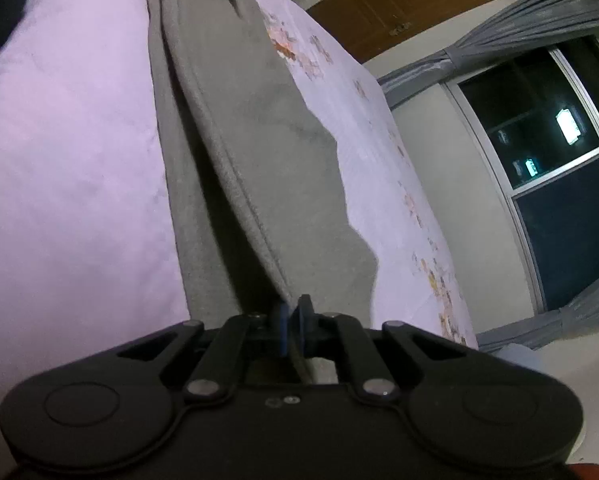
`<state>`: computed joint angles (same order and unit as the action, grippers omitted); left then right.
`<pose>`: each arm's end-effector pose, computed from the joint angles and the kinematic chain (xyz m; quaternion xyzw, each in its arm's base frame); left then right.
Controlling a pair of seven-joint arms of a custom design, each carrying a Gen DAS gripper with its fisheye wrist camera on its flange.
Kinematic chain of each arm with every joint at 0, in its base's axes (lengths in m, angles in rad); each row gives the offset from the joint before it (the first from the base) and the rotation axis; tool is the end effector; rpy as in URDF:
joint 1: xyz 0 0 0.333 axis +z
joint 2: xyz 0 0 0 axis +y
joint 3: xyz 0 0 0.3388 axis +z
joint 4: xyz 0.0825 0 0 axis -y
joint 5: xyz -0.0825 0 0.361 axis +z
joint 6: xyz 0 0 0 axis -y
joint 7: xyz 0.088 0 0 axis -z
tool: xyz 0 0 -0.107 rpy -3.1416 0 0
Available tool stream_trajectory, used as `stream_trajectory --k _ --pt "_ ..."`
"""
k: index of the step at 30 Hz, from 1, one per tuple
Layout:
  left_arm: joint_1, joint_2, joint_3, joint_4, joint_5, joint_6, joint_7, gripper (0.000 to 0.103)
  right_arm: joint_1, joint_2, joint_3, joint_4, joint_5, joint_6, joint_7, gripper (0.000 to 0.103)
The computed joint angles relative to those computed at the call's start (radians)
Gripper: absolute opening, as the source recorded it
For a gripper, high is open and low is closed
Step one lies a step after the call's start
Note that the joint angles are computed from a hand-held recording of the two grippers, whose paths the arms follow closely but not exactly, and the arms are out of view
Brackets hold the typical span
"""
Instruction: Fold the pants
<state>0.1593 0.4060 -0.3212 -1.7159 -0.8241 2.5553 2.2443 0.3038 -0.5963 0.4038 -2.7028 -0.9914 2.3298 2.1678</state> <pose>0.6777 -0.0696 0.4395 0.5910 -0.7041 0.3935 0.0079 0.2713 0.2197 0.4550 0.8077 -0.3544 0.4703 0.0296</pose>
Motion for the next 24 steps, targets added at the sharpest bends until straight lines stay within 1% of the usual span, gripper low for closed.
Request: stream_trajectory --k 2,3,5,8,10,12,15,18,19,20,21,22,23,24 --pt "-0.014 0.012 0.013 0.005 0.03 0.002 -0.037 0.012 0.029 0.023 -0.007 0.006 0.067 -0.024 -0.059 0.0" --pt "-0.016 0.022 0.016 0.013 0.043 -0.007 -0.059 0.012 0.035 0.05 -0.012 -0.001 0.085 -0.019 -0.074 0.0" --pt "-0.004 0.029 0.004 0.017 0.031 -0.006 -0.067 0.012 0.017 0.098 0.015 -0.007 0.042 -0.017 -0.011 0.0" --pt "0.029 0.016 -0.028 0.012 -0.031 0.0 0.003 0.012 0.023 0.111 0.019 0.016 0.022 -0.055 0.069 0.0" --pt "0.01 0.015 -0.01 0.016 0.001 -0.001 -0.002 0.012 0.034 0.111 0.023 0.03 0.01 -0.091 0.112 0.0" --pt "-0.025 0.029 0.022 0.021 0.082 -0.003 -0.067 0.012 0.046 0.145 0.005 0.047 0.033 -0.101 0.139 0.0" --pt "-0.011 0.042 0.005 0.02 0.074 0.005 -0.099 0.012 0.053 0.181 -0.012 0.034 -0.022 -0.095 0.193 0.0" --pt "-0.001 0.034 -0.006 0.011 0.081 0.011 -0.091 0.015 0.075 0.171 -0.04 0.032 -0.022 -0.095 0.2 0.0" --pt "0.0 0.029 -0.006 0.007 0.082 0.014 -0.095 0.026 0.083 0.167 -0.039 0.032 -0.023 -0.106 0.19 0.001" --pt "-0.002 0.015 -0.004 -0.007 0.085 0.033 -0.097 0.037 0.087 0.167 -0.028 0.034 -0.037 -0.128 0.19 0.004" --pt "-0.012 -0.006 0.007 -0.031 0.104 0.069 -0.104 0.075 0.092 0.159 -0.015 0.033 -0.058 -0.159 0.19 0.018" --pt "-0.018 -0.033 0.013 -0.065 0.117 0.116 -0.099 0.1 0.101 0.144 -0.005 0.026 -0.072 -0.185 0.197 0.029" --pt "-0.015 -0.059 0.008 -0.1 0.112 0.167 -0.078 0.101 0.11 0.118 0.005 0.016 -0.086 -0.212 0.215 0.057" --pt "-0.001 -0.084 -0.003 -0.126 0.094 0.187 -0.046 0.101 0.118 0.097 0.006 0.008 -0.095 -0.222 0.23 0.081"
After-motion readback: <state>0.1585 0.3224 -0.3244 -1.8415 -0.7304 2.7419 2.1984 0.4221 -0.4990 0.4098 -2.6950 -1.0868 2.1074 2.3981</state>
